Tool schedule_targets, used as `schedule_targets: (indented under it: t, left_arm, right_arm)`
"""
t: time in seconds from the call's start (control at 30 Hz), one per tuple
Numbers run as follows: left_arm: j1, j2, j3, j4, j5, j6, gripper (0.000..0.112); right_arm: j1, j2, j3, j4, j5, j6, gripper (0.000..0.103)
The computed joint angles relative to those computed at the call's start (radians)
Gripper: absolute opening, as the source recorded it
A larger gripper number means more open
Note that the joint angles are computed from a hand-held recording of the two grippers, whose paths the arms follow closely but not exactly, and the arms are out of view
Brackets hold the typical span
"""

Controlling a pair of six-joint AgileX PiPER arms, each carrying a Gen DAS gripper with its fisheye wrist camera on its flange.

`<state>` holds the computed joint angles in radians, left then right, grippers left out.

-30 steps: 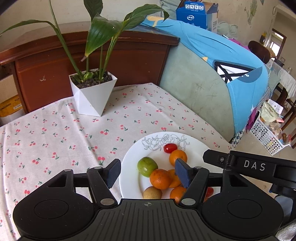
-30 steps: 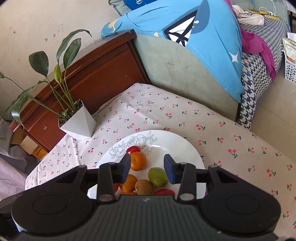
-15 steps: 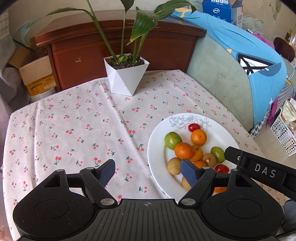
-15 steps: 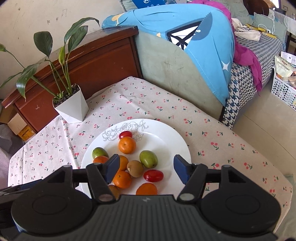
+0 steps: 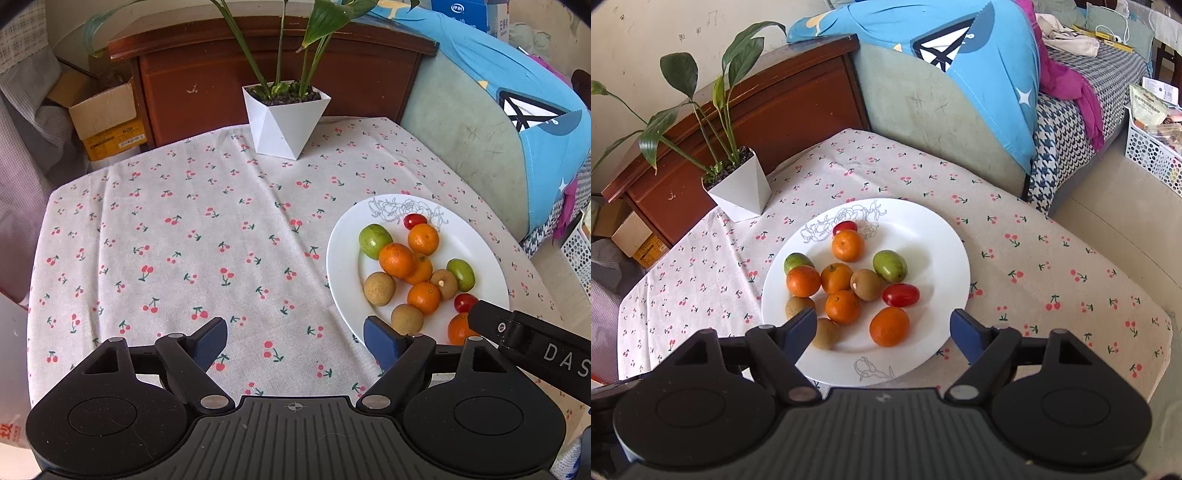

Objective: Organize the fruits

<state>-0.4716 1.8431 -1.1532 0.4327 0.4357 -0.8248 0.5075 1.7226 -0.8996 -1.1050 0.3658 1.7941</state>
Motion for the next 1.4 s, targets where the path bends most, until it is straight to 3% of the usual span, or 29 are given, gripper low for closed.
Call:
schedule_targets:
  t: [0.4, 0.7, 1.4]
  left_arm:
    - [-0.012, 0.007, 0.007, 0.042, 0.014, -0.031, 0.085]
    - [0.000, 0.010, 0.006, 0.052, 0.012, -0.042, 0.088]
    - [-0.017, 0.040, -0.025, 0.112, 0.062, -0.078, 0.089]
  right_arm:
    - [0.004, 0.016, -0.011, 0.009, 0.006, -0.022, 0.084]
    - [0.012, 0.038, -0.018, 0.008, 0.080, -0.044, 0.085]
    - [0.028, 0.074, -0.051, 0.047, 0.097, -0.108, 0.086]
